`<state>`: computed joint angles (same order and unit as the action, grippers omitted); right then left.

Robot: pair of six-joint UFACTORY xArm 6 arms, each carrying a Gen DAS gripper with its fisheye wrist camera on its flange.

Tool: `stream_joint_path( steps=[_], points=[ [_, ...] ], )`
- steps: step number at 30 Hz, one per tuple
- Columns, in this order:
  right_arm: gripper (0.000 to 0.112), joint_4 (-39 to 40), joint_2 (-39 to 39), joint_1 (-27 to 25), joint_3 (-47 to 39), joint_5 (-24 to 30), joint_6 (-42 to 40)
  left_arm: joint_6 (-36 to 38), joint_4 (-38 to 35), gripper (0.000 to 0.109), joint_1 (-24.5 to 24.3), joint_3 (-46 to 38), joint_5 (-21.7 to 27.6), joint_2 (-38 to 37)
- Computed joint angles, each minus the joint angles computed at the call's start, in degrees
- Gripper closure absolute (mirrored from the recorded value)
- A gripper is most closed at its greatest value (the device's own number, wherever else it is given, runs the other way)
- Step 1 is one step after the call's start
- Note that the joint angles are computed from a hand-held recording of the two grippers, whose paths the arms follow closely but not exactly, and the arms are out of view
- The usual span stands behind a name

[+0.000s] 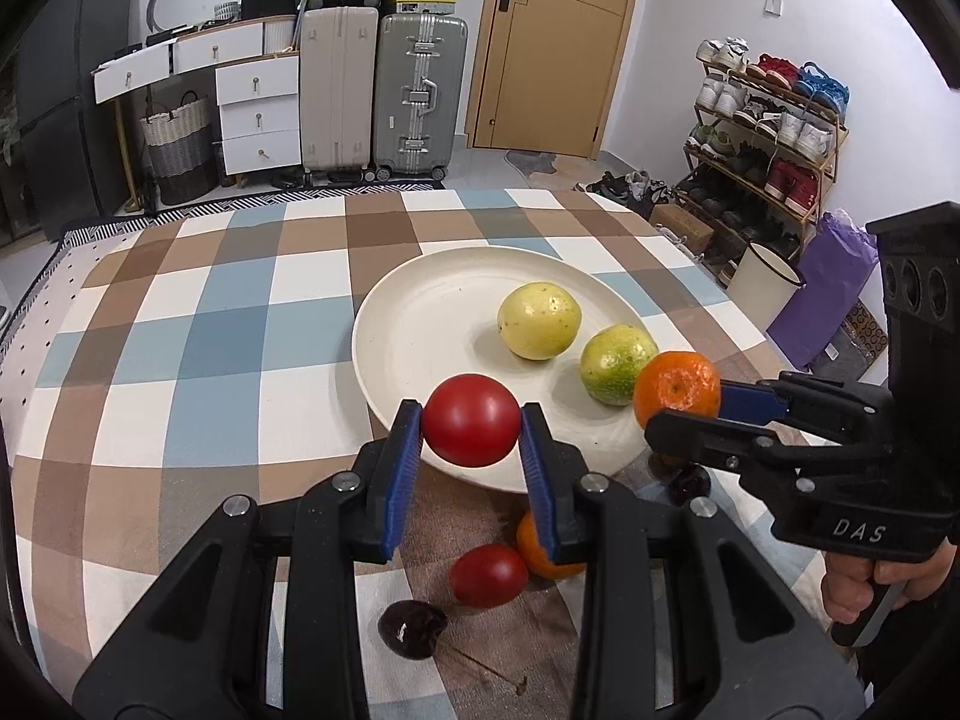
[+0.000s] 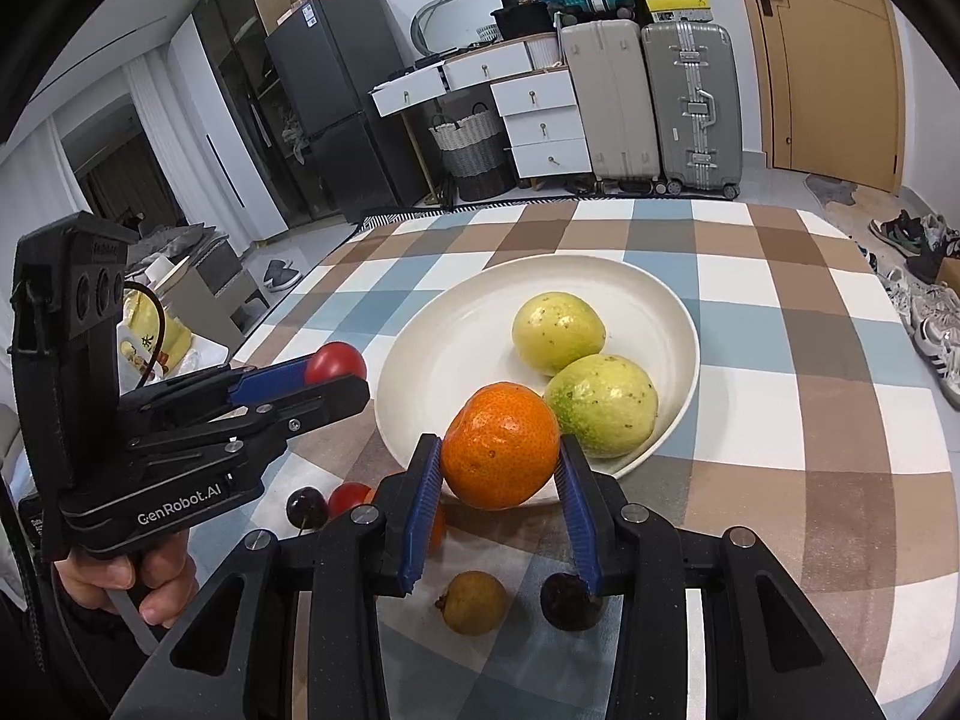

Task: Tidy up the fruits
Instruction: 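Carry tomato and orange onto the white plate and open both tools, then withdraw both open tools from the plate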

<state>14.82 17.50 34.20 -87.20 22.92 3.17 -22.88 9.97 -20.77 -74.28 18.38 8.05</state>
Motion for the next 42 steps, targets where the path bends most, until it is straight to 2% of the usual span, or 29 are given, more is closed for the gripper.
stream_joint_path(
  steps=[20, 27, 29, 31, 35, 37, 38, 39, 42],
  points=[
    [0.073, -4.36, 6.27, -0.28, -6.99, 4.16, 2.40, 0.37, 0.74, 0.079, 0.16, -5.54, 1.54, 6.49],
    [0.073, -8.35, 8.55, -1.10, -9.93, 5.77, 6.92, 0.84, 0.26, 0.079, 0.22, -8.35, 3.53, 8.81],
    [0.072, -7.25, 8.13, -1.18, -9.33, 5.13, 6.42, 0.87, 0.35, 0.079, 0.26, -8.79, 4.00, 9.07],
    [0.065, -7.47, 7.03, -1.15, -7.81, 3.85, 6.50, 1.00, 0.17, 0.079, 0.24, -9.05, 4.38, 9.16],
    [0.059, -4.63, 3.72, -1.25, -3.18, 0.42, 4.03, 0.02, 1.07, 0.077, 0.27, -9.01, 5.24, 8.46],
    [0.045, -6.12, 1.41, -1.48, -0.24, -1.17, 5.45, -0.95, 1.69, 0.062, 0.23, -8.74, 6.51, 7.59],
    [0.033, -6.13, 0.43, -1.60, 0.99, -1.83, 5.61, -1.93, 2.40, 0.058, 0.23, -8.25, 6.68, 6.96],
    [0.026, -6.08, -0.38, -1.68, 1.99, -2.41, 5.81, -2.54, 2.73, 0.050, 0.29, -6.84, 5.69, 5.75],
    [0.017, -4.96, -3.25, -1.98, 5.41, -4.03, 5.66, -5.31, 4.95, 0.024, 0.37, -3.33, 3.96, 2.56]
  ],
)
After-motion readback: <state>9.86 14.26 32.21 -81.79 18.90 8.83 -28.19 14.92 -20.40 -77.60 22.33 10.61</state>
